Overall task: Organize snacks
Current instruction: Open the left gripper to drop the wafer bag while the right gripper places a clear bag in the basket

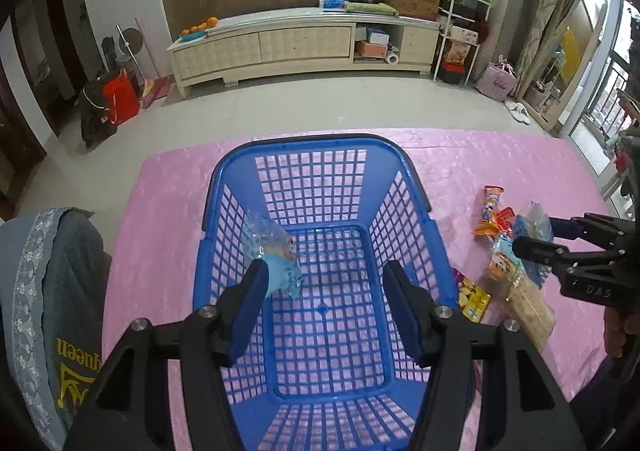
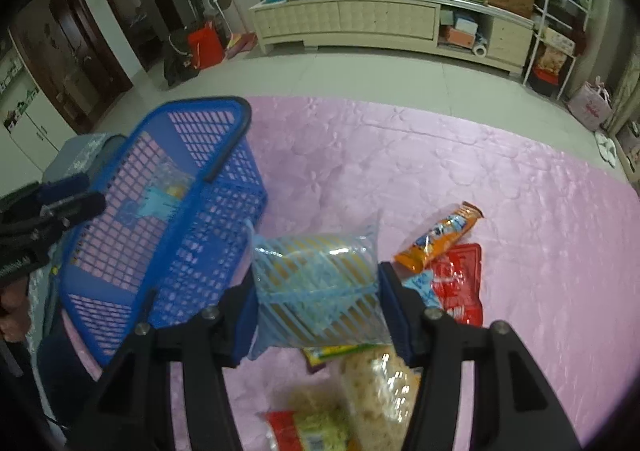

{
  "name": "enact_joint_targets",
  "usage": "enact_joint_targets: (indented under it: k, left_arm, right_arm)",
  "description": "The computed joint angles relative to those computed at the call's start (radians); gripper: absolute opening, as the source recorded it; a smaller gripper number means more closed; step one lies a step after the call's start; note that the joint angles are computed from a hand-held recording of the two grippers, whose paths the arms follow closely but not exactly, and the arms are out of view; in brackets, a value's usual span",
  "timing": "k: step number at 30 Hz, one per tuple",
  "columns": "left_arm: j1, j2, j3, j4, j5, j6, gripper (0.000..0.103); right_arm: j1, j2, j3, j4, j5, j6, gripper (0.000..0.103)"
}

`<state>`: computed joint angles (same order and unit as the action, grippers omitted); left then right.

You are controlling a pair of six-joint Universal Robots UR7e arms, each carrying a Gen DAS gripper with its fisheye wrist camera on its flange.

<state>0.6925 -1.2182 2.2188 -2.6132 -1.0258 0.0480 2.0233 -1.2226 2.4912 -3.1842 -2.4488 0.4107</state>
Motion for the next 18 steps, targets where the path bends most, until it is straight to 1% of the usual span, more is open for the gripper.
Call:
enact_joint_targets:
  k: [3, 5, 7, 11, 14, 18]
  left_arm:
    - [-0.013, -0.035, 0.021, 0.004, -0.010, -0.004, 0.058]
    - [-0.016, -0.056, 0.031, 0.005, -0.023, -0.002, 0.060]
    - [-0.020, -0.076, 0.041, 0.011, -0.035, 0.005, 0.061]
    - [-0.028, -0.103, 0.055, 0.017, -0.031, 0.028, 0.061]
    - [-0.026, -0.123, 0.061, 0.014, -0.031, 0.050, 0.065]
    - [-0.009, -0.140, 0.055, 0.019, -0.029, 0.071, 0.065]
  right_arm:
    - [0.045, -0.013, -0.010, 0.056, -0.027, 0.064, 0.060]
    - [0.073, -0.032, -0.010, 0.089, -0.037, 0.108, 0.060]
    - [0.104, -0.033, -0.023, 0.107, -0.046, 0.150, 0.060]
    - [0.154, -0.020, -0.057, 0.141, -0.050, 0.193, 0.060]
    - [0.175, -0.001, -0.090, 0.162, -0.051, 0.196, 0.060]
    - [0.190, 0.044, -0.137, 0.151, -0.050, 0.175, 0.060]
